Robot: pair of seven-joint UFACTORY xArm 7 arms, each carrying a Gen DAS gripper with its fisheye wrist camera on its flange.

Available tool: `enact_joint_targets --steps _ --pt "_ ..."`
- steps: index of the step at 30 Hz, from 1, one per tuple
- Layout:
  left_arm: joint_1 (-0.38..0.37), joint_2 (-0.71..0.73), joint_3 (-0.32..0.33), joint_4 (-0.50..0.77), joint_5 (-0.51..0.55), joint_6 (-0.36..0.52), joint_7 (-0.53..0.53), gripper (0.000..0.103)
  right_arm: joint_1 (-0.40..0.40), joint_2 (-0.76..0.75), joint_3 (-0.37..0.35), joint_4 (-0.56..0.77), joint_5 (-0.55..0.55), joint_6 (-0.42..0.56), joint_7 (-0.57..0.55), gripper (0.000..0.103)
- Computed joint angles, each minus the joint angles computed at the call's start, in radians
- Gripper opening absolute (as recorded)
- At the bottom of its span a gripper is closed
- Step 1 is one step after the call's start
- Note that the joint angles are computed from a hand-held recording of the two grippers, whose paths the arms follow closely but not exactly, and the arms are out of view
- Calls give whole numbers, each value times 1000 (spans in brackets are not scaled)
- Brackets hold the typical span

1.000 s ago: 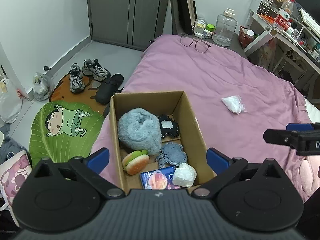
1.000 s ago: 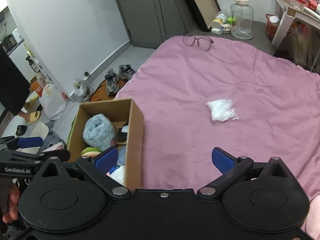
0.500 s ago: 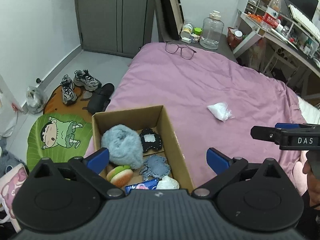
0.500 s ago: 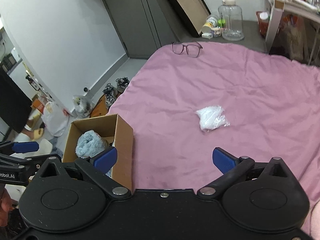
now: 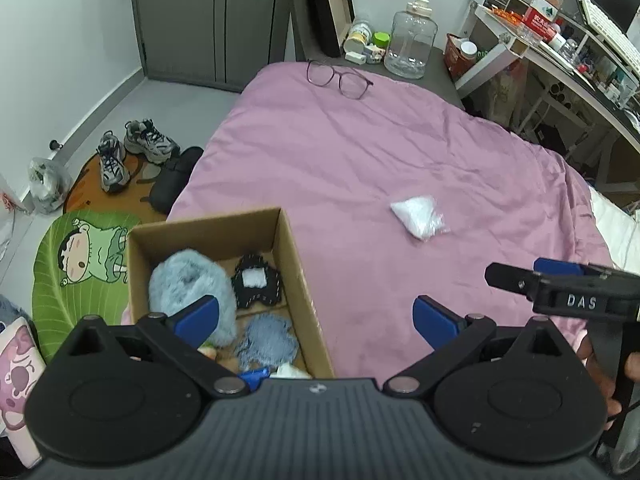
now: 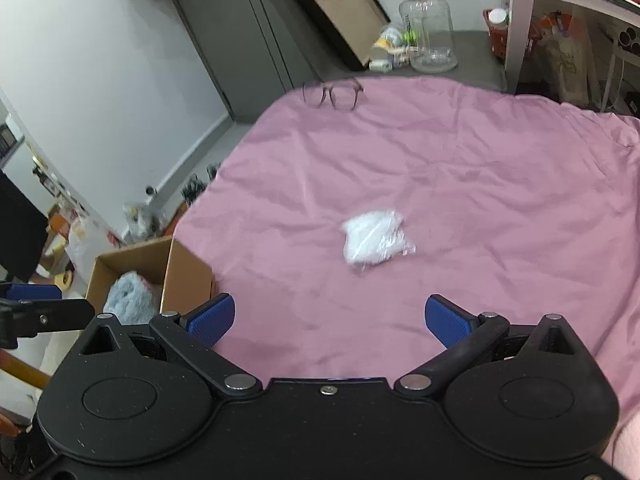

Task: Organize soft objects
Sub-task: 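Move both tools toward the clear plastic bag on the bed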

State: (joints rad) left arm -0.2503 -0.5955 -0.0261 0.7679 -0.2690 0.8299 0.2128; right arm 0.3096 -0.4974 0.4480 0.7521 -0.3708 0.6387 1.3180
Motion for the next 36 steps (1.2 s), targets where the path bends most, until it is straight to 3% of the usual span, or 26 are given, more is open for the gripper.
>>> enact_joint_targets --steps 13,23,32,36 --pt "-45 125 -49 27 -1 -148 -70 100 -69 26 -39 -123 -72 -123 -47 99" --pt "-61 260 -83 90 25 -209 -138 92 -75 58 -95 -185 -25 -213 -100 94" --pt "-78 427 -107 185 33 -235 -161 82 -111 101 -127 -241 27 -366 -157 78" --pt "-82 491 -119 236 34 -241 -160 79 -146 155 -123 -233 23 -451 -188 66"
